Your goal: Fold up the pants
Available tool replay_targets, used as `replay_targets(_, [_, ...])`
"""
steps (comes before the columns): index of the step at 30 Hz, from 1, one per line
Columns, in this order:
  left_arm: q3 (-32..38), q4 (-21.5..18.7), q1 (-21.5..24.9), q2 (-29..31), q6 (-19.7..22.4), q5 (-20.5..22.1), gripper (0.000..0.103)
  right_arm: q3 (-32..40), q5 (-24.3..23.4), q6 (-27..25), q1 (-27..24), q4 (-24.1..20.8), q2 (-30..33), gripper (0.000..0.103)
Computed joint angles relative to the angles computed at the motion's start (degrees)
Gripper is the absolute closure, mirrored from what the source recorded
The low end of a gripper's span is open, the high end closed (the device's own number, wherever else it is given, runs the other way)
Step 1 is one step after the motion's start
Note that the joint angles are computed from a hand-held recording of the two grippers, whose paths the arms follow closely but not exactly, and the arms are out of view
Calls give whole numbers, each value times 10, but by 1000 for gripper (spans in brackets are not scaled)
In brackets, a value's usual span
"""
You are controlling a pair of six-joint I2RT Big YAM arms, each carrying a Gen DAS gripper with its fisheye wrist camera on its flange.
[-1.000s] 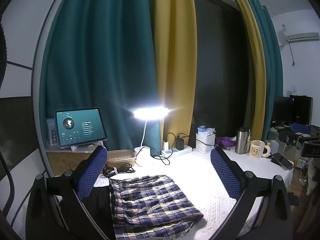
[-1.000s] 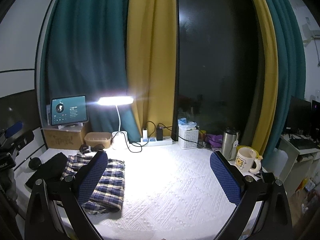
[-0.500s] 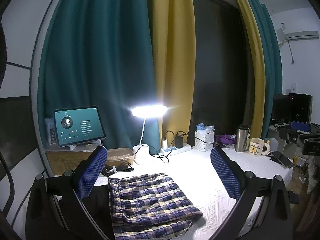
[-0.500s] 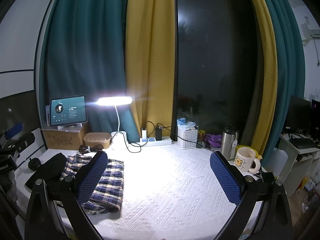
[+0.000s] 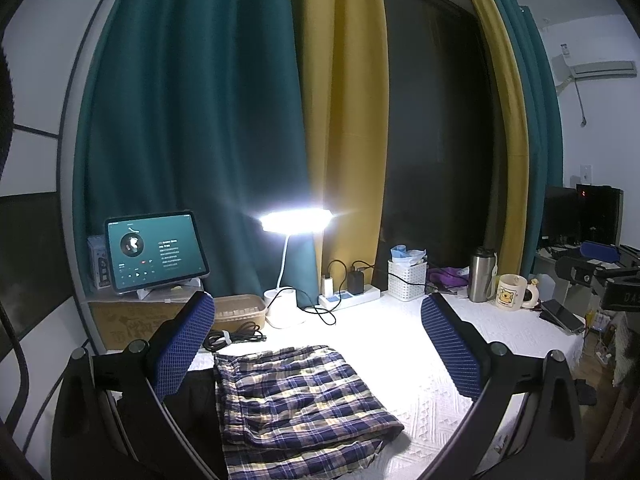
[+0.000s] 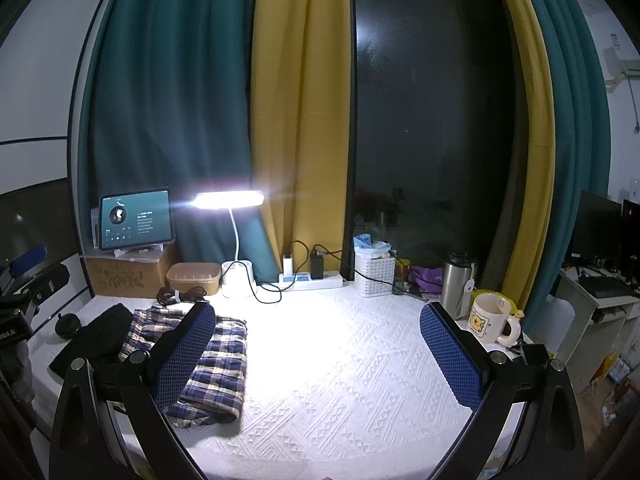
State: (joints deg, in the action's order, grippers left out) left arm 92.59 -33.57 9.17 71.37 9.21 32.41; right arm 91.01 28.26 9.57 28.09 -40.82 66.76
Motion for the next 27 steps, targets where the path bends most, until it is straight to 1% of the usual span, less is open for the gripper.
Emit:
replay_targets(4, [0, 9, 5, 2, -7, 5, 1, -1, 0, 0, -1, 1, 0, 1])
replay_targets(10, [2, 3, 4, 4, 6, 9, 1, 0, 7, 3, 3, 0, 2, 1])
replay_targets(13, [3, 2, 5, 4, 6, 13, 1, 0, 8, 6, 3, 0, 2, 1])
replay_targets(18, [3, 0, 5, 3, 6, 13, 1, -3, 10, 8, 4, 0, 0, 1])
replay_targets(22, [-2, 10, 4, 1, 10, 6, 1, -3, 11, 9, 4, 1, 0, 1])
replay_targets(27, [3, 1, 6, 4, 11, 15, 1, -4, 13, 9, 6, 0, -1, 1])
